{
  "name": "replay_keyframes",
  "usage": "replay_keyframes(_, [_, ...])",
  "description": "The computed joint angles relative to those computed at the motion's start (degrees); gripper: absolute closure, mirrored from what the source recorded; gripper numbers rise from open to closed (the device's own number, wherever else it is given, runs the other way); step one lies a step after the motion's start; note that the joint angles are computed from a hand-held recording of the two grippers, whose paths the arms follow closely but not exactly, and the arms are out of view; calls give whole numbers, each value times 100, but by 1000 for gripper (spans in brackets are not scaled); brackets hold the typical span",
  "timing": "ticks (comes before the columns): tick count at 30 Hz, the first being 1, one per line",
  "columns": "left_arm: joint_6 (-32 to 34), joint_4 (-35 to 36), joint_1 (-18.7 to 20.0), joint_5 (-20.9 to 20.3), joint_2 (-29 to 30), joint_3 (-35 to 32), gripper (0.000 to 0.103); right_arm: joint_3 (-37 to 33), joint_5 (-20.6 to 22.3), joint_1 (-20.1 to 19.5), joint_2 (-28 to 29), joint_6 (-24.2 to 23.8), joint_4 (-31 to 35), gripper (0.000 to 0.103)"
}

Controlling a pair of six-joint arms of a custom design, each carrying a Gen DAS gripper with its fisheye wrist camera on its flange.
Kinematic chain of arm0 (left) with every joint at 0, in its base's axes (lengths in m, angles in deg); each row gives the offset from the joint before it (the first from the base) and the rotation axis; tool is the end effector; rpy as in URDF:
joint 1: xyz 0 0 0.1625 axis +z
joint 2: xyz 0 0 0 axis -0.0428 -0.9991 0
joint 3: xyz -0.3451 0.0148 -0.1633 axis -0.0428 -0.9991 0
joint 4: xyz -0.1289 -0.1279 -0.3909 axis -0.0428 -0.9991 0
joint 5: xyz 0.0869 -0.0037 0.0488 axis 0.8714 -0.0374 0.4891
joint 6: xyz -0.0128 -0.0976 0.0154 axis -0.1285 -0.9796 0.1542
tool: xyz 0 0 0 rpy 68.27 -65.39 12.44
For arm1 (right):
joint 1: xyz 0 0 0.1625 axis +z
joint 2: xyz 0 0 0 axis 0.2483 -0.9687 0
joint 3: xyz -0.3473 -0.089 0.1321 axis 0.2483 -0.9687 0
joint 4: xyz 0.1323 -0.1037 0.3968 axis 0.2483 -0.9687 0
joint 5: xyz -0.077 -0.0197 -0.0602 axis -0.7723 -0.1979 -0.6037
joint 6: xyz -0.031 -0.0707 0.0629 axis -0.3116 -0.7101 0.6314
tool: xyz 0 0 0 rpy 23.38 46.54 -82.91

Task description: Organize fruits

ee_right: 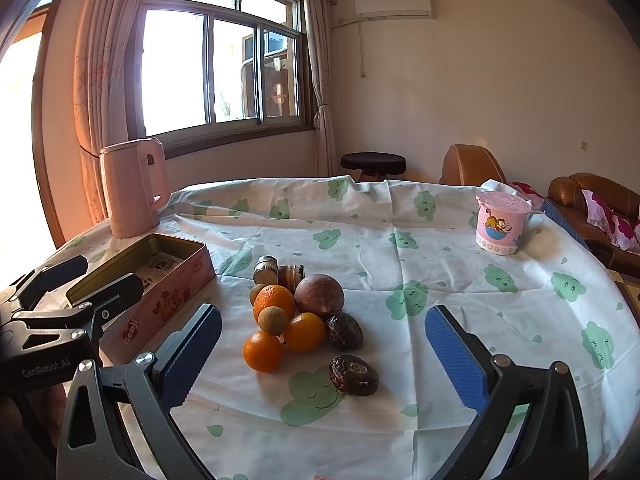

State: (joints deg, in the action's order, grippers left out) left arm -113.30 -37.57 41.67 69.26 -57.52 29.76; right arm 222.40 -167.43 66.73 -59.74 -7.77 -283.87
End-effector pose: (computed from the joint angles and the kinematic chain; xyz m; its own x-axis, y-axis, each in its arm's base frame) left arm -0.3359 -0.5122 -0.0501 -0.6023 0.5829 -0.5454 0.7955 0.3817 -0.4706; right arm 0.0308 -0.3921 0.2803 -0.6613 0.3735 0.6505 -0.5015 0.4247 -0.7537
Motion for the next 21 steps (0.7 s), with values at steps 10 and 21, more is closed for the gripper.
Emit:
replay_keyframes(10, [-17,19,-14,-13,6,-17,0,-13,2,0,19,12,26,1])
replay_keyframes(21, [19,-29,40,25,-21,54,0,-18,7,-16,44,43,24,1])
